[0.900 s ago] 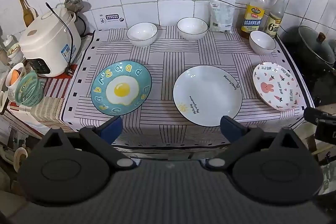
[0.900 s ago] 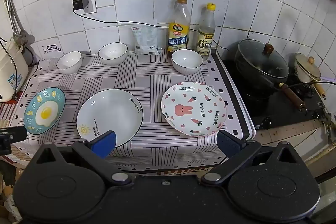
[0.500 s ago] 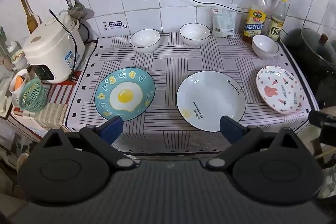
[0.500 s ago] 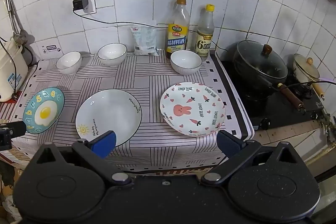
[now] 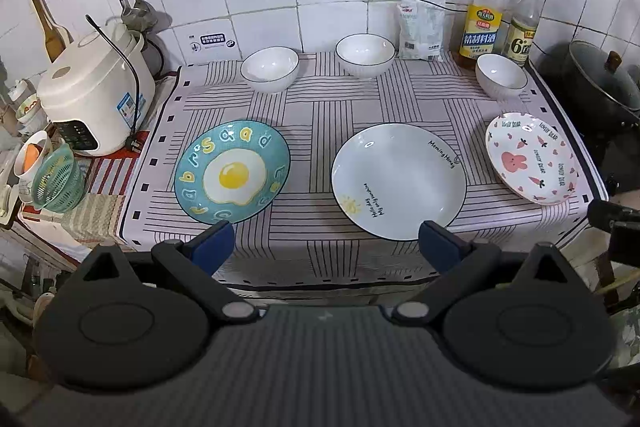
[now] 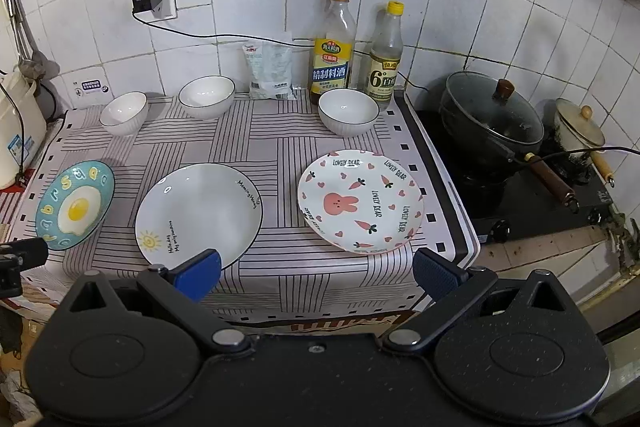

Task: Organize plates and bowls
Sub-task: 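Move both grippers toward the rim of the white Morning Honey plate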

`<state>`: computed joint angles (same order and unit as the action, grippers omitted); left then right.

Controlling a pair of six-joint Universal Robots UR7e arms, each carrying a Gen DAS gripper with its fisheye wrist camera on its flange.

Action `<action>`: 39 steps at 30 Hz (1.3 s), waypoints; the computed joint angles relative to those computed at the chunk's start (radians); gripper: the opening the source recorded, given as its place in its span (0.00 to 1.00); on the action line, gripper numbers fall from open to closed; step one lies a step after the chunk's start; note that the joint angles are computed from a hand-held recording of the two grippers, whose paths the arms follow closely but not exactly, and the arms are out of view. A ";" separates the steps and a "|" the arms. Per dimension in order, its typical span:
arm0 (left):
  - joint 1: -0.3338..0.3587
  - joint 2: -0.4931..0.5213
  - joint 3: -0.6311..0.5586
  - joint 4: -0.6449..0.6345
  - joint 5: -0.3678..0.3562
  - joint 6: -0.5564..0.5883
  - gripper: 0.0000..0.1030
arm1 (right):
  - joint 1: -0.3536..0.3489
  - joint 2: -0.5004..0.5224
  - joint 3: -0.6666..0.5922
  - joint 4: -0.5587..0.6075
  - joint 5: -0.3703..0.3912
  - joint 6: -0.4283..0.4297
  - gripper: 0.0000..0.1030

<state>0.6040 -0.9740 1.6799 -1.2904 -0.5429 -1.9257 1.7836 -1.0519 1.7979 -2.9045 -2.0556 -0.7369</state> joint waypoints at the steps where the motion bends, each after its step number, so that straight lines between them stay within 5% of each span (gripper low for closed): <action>1: 0.001 -0.001 0.002 -0.005 -0.003 0.004 0.97 | 0.000 0.001 -0.002 0.002 -0.001 0.001 1.00; 32: -0.008 -0.020 0.045 -0.109 -0.002 0.064 0.95 | -0.002 0.001 0.016 -0.037 -0.005 -0.022 1.00; 39: -0.023 -0.059 0.127 -0.247 0.040 0.095 0.95 | -0.007 -0.008 0.029 -0.050 0.014 -0.036 1.00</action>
<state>0.5813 -1.0333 1.8072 -1.5372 -0.5034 -1.8306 1.7765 -1.0596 1.8271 -2.9545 -2.0418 -0.7728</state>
